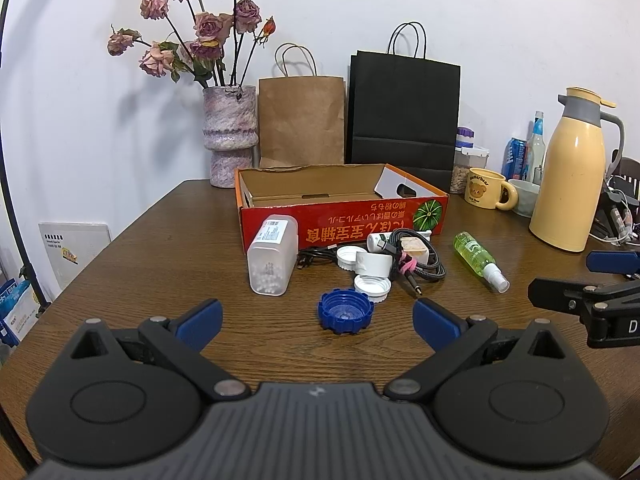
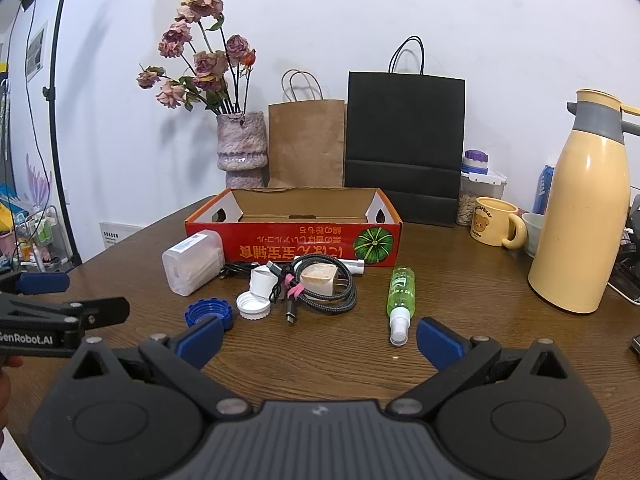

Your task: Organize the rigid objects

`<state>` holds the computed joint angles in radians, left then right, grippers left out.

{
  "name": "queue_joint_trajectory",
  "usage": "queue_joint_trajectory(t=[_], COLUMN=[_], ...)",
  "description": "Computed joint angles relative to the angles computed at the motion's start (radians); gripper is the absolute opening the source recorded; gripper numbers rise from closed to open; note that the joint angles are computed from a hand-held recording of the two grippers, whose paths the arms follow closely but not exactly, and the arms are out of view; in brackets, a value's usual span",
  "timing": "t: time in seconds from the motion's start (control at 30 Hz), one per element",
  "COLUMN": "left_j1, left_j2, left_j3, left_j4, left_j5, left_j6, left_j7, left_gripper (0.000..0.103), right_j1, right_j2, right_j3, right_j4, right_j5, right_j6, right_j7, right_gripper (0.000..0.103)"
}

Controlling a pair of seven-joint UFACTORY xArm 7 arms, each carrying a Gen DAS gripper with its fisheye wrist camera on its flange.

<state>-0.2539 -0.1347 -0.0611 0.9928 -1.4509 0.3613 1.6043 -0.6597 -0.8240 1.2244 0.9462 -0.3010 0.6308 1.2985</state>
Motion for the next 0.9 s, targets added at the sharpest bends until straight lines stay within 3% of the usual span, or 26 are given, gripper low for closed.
queue_joint_trajectory(t=[0.9], left_j1=[-0.003], left_j2=[-0.002], left_j3=[0.001], left_j4=[0.004], left_j5=[0.014], left_j6=[0.001], left_j7=[-0.013], left_gripper=[0.103], right_j1=[-0.004], right_j2=[-0.017], right_j3=[0.001], right_j4=[-0.008], right_j5=[0.02], right_j6=[-0.005], right_j7=[-0.01], right_gripper=[0.103])
